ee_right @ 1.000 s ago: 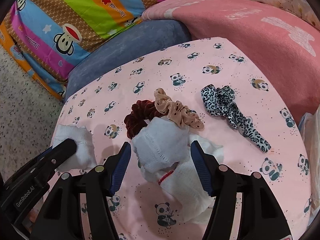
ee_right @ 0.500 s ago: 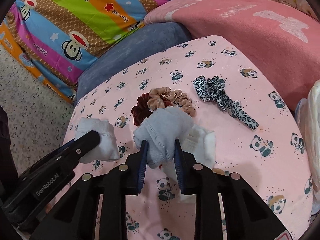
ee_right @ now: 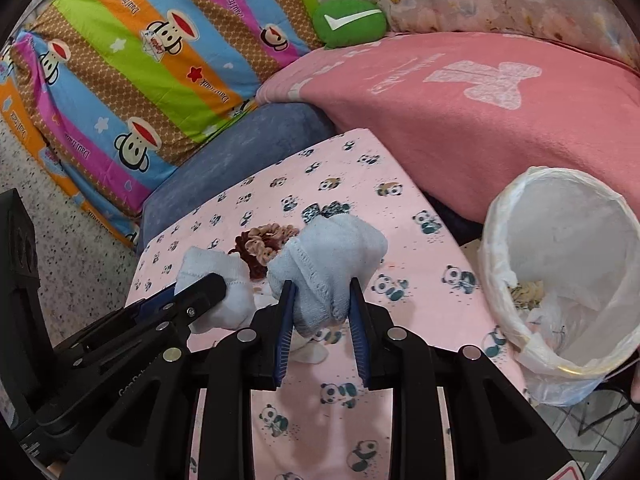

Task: Collect trash
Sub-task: 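Carry both light blue socks in the two tools over the bin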

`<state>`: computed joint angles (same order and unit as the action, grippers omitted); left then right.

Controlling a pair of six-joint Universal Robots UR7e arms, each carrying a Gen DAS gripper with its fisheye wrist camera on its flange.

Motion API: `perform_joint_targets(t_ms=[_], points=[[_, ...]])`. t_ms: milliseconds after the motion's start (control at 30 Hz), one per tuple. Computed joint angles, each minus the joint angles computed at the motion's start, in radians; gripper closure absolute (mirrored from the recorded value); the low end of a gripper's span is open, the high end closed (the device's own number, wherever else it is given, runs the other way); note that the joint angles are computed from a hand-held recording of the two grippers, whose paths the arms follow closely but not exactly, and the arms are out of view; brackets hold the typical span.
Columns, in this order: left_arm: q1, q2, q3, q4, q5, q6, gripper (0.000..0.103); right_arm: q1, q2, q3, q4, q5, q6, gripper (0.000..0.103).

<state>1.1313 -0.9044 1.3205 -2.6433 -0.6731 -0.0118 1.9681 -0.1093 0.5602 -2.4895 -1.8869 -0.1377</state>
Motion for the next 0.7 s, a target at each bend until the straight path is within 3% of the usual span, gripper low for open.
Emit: perform_joint_targets(t_ms=[267,700], points=[[-0.043,0.069,-0.05,0.002,-0.038,0.058,0.076,-0.04,-0.154,0.223,-0.156,-0.025,0.021,0.076],[-0.081,0.191,-0.168,0.045,-0.09,0.127,0.076,-0.105,-0.275,0.367,-0.269,-0.061,0.051,0.076]])
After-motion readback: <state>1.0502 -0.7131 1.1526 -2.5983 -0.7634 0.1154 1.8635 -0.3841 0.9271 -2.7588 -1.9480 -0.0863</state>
